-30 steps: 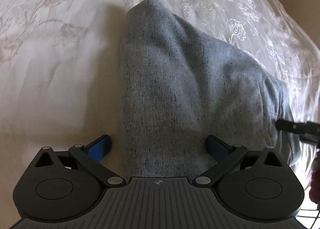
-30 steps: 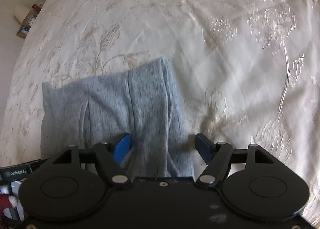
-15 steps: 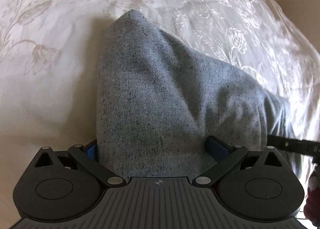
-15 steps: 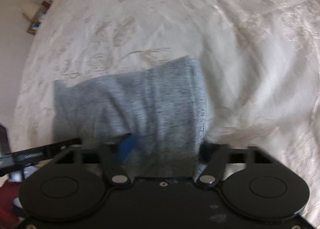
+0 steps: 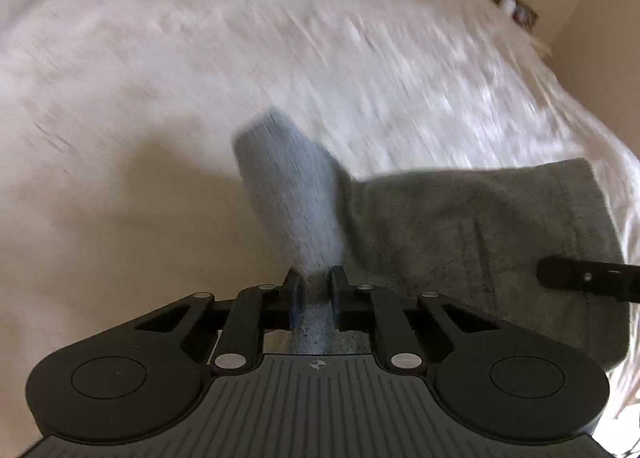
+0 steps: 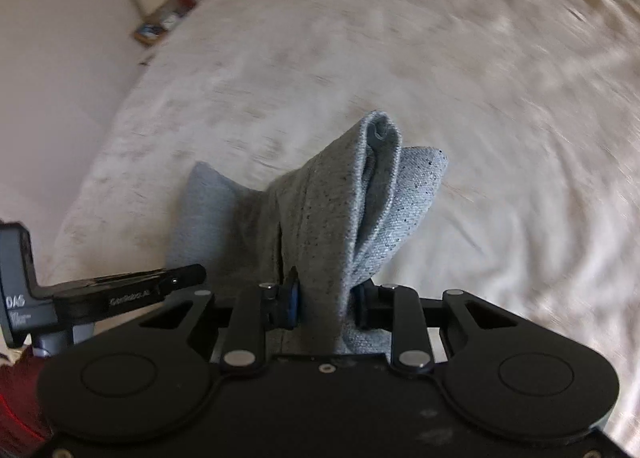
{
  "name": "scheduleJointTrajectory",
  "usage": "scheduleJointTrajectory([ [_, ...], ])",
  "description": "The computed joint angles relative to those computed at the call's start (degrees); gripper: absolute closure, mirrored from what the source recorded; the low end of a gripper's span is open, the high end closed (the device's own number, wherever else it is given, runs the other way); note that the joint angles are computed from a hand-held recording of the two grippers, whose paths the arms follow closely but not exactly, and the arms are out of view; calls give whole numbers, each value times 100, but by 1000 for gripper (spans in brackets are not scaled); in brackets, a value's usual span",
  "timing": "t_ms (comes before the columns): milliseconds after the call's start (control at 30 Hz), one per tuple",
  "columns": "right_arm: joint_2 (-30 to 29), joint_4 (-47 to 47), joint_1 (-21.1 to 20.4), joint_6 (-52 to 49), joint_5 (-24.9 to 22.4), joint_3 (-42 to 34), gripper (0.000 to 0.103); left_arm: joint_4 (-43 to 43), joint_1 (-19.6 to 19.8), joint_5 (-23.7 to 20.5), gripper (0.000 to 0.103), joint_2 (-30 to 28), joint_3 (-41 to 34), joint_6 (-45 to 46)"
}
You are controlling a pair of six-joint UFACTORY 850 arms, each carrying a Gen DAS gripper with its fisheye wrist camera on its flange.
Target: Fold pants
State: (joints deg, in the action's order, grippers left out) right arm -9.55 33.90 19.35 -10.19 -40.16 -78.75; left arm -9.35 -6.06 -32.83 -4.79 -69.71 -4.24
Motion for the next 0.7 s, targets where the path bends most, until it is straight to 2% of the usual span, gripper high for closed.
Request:
scheduleJointTrajectory([
  [67, -257, 246, 180, -88, -7, -372, 76, 24, 246, 95, 94, 79, -98, 138],
  [300, -1460, 45, 859, 148, 178, -2146, 76, 117, 1025, 111, 93, -120, -694, 453],
  [400, -1960, -423, 906, 808, 38, -2803, 77, -134, 1272, 123, 93, -136, -628, 592],
  [500, -2085, -965, 865, 1392, -83, -2984, 78, -862, 1425, -191, 91, -227, -545, 1203],
  [567, -1869, -1215, 768, 1563, -123, -2720, 78, -1329, 1468, -448, 84, -328, -475, 1549],
  [667, -1390, -1690, 601, 1854, -158, -2056, 78, -2370, 1465, -812, 64, -499, -325, 2176],
  [700, -1207, -1832, 539, 1969, -183, -1784, 78, -2648, 1428, -933, 50, -559, -279, 2335],
])
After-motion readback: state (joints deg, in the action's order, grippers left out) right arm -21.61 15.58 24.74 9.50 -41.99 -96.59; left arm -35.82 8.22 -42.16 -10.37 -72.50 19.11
